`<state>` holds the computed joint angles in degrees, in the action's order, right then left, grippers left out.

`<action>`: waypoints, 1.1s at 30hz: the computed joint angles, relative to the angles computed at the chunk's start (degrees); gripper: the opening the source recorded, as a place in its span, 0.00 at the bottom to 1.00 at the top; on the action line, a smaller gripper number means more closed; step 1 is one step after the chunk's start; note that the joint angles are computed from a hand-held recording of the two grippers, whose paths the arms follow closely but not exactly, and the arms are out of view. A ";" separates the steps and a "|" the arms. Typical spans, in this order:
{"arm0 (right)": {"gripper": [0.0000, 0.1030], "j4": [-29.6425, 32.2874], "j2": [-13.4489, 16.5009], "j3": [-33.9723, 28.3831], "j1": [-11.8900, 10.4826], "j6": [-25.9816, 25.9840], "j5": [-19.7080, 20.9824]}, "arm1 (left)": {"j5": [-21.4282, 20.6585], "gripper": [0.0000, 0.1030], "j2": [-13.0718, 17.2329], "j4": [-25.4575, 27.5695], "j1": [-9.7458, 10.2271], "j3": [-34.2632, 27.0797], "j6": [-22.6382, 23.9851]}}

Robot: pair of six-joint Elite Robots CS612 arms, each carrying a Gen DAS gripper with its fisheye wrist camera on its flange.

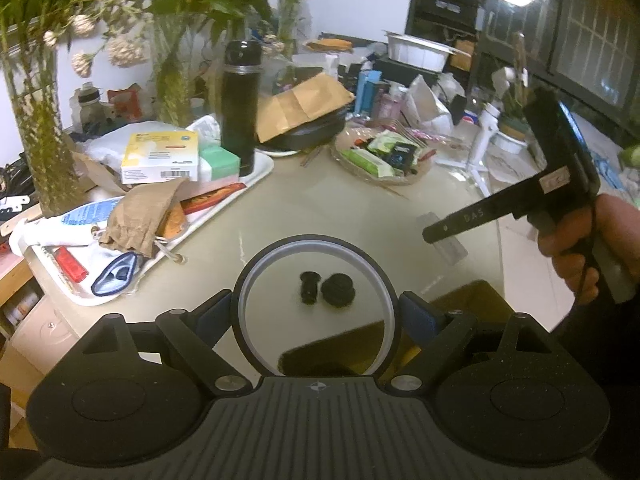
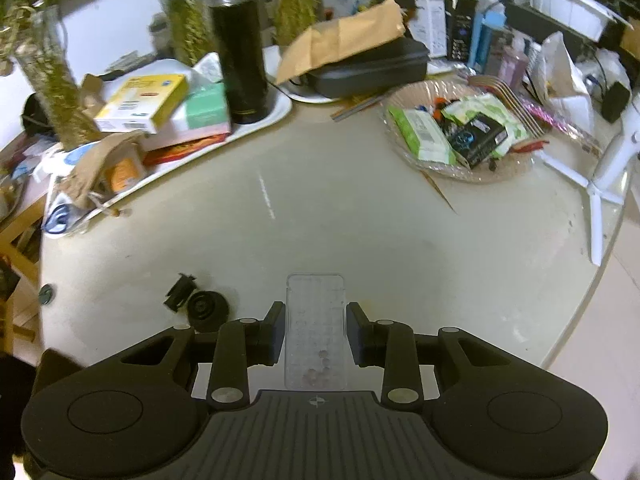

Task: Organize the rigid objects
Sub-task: 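Carry the tape ring and clear case toward the cardboard box with both tools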

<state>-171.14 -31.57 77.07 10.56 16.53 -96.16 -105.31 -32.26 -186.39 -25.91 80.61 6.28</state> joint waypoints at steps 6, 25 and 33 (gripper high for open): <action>0.34 -4.08 -1.63 3.02 -0.08 -1.49 2.82 | 0.31 0.86 -1.23 4.77 -0.77 0.51 4.33; 0.34 -12.20 -5.24 10.44 0.33 -2.25 7.20 | 1.72 0.86 -2.45 17.82 -2.30 -0.26 13.08; 0.34 -14.07 -6.16 12.59 0.32 -1.73 8.05 | 2.87 0.87 -2.34 26.65 -2.75 -2.83 16.94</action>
<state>-185.21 -37.73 89.66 10.88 14.80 -88.11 -102.44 -34.61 -159.74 -28.66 77.78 23.23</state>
